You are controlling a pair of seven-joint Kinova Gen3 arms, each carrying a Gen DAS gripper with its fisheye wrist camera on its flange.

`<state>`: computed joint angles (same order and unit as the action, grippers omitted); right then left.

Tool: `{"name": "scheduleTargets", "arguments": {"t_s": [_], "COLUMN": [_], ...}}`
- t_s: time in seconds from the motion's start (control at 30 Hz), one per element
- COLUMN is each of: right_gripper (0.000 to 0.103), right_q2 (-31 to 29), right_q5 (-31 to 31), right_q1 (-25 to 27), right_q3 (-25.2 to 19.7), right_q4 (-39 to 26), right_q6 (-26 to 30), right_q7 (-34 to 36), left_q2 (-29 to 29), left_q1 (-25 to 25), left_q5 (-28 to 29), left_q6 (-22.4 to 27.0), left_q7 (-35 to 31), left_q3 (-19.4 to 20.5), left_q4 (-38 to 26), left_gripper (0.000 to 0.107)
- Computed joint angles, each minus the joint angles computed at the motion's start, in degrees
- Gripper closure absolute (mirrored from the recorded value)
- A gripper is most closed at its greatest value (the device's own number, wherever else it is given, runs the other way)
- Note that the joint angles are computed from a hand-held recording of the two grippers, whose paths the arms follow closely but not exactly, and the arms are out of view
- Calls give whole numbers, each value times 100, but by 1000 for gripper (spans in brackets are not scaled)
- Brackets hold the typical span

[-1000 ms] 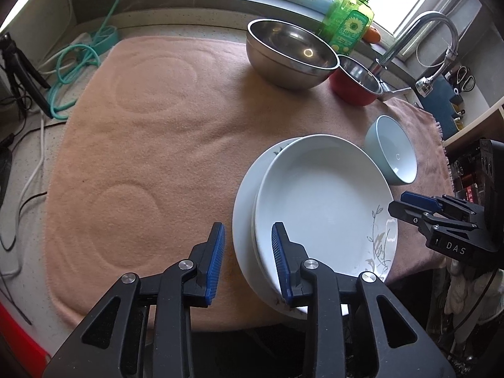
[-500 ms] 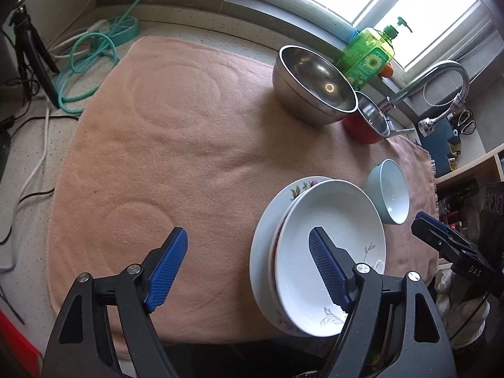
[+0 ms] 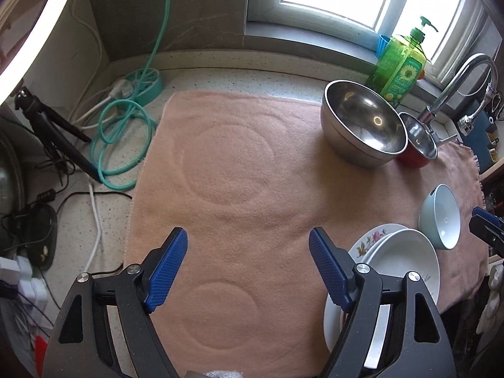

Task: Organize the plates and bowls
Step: 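Move both tools to the rim of the large steel bowl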

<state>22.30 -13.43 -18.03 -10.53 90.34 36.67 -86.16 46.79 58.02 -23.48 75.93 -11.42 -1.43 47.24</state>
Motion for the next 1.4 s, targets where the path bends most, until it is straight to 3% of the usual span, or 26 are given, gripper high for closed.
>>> {"name": "scheduleTargets", "arguments": {"t_s": [0.2, 0.43, 0.63, 0.9, 1.4], "right_gripper": [13, 9, 9, 9, 9], "right_q2": [172, 304, 545, 883, 1488], "right_q5": [160, 352, 442, 1050, 850], "right_q1": [-239, -352, -357, -813, -645], "right_q3": [138, 222, 199, 556, 450], "right_q4": [-295, -492, -875, -1497, -2249], "right_q6": [-48, -357, -224, 252, 730], "right_q7": [-423, -937, -1154, -1871, -2343], "left_q2": [6, -165, -247, 353, 772], "left_q1": [-264, -535, -774, -949, -1506], "left_q5": [10, 94, 171, 357, 1166], "left_q6": [-172, -926, -1462, -543, -1005], "left_q7": [-470, -733, -999, -1699, -2821], "left_q3": [39, 20, 57, -17, 234], "left_q4": [-86, 252, 453, -789, -1379], "left_gripper": [28, 28, 28, 28, 28]}}
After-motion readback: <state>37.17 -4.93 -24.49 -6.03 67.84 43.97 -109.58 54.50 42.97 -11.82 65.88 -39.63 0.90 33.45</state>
